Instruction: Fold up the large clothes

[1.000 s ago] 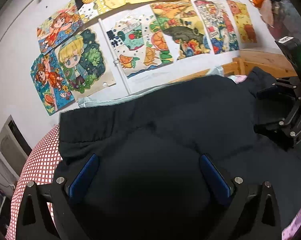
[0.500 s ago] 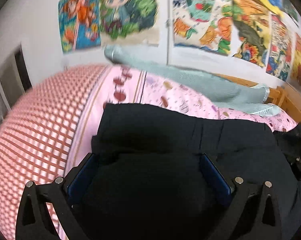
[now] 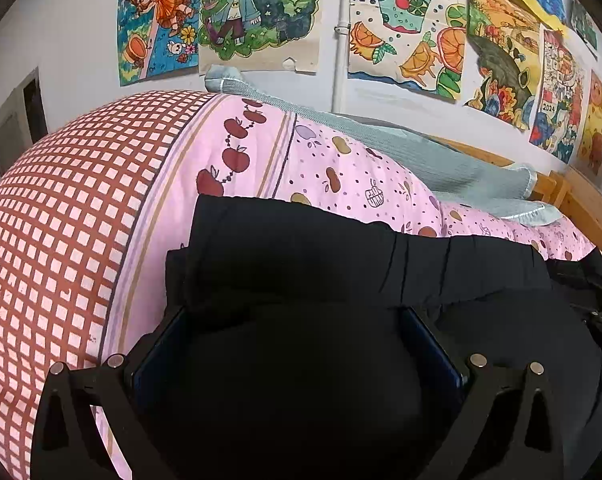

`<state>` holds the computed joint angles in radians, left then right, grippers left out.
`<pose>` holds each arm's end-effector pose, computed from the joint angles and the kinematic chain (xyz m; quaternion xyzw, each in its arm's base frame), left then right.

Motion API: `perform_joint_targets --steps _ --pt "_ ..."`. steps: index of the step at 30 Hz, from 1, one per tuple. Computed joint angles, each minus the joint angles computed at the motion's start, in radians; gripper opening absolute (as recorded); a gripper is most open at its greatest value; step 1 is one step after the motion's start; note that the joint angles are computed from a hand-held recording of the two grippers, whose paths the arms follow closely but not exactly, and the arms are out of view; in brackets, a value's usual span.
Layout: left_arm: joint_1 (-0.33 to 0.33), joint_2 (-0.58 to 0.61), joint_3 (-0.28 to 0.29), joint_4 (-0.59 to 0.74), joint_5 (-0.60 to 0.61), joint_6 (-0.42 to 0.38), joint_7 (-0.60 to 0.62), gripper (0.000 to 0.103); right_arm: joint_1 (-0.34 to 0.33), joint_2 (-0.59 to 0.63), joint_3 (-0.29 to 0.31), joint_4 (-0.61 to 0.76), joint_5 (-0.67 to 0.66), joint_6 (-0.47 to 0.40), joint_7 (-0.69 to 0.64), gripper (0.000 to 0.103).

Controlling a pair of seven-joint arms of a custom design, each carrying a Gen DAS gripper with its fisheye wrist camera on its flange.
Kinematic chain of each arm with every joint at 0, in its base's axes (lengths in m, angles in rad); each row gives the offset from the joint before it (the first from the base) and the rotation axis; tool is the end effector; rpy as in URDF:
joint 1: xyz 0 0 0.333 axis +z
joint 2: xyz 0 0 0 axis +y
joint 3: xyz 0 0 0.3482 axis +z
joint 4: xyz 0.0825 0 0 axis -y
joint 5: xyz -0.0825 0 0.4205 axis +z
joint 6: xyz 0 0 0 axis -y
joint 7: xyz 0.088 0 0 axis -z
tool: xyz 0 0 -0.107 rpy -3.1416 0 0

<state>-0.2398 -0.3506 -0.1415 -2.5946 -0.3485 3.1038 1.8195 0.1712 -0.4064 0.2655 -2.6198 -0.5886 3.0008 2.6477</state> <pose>0.4492 -0.1527 0.4833 -0.5391 0.7321 -0.3465 0.2310 0.3958 0.2340 0.4659 -0.6271 0.6699 -0.2054 0.3402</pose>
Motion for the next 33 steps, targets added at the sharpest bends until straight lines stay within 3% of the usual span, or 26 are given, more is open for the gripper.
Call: perform_joint_targets --steps 2,6,13,17,20,23,26,28,30,33 --pt "-0.012 -0.002 0.012 -0.002 -0.007 0.0 0.007 0.103 -0.003 -0.012 -0.008 -0.014 -0.002 0.013 -0.007 0.102" --pt "-0.015 -0.009 0.018 0.007 -0.008 -0.035 0.02 0.103 -0.056 -0.024 0.038 -0.021 -0.033 0.032 0.027 0.102" --pt "-0.001 -0.018 0.0 -0.003 -0.005 -0.029 0.019 0.103 -0.119 -0.043 0.092 -0.042 -0.065 0.073 0.064 0.102" --pt "-0.043 -0.023 0.038 -0.006 -0.034 -0.023 0.04 0.103 -0.248 -0.093 0.217 -0.054 -0.122 0.099 0.143 0.102" --pt "-0.091 -0.044 0.079 -0.019 -0.076 -0.009 0.076 0.103 -0.268 -0.172 0.286 -0.044 -0.152 -0.019 0.186 0.101" --pt "-0.064 -0.077 0.054 -0.035 -0.066 -0.017 0.078 0.103 -0.236 -0.245 0.308 -0.045 -0.198 -0.127 0.212 0.102" --pt "-0.01 -0.125 0.024 -0.035 -0.013 -0.104 0.088 0.103 -0.148 -0.283 0.254 -0.075 -0.212 -0.182 0.185 0.102" --pt "-0.001 -0.152 0.026 -0.047 -0.002 -0.122 0.101 0.103 -0.101 -0.302 0.219 -0.094 -0.214 -0.21 0.188 0.102" --pt "-0.019 -0.187 0.063 -0.073 -0.018 -0.125 0.131 0.103 -0.061 -0.354 0.2 -0.122 -0.22 -0.251 0.208 0.102" --pt "-0.06 -0.219 0.131 -0.101 -0.066 -0.123 0.185 0.103 -0.033 -0.442 0.222 -0.149 -0.241 -0.338 0.275 0.102"
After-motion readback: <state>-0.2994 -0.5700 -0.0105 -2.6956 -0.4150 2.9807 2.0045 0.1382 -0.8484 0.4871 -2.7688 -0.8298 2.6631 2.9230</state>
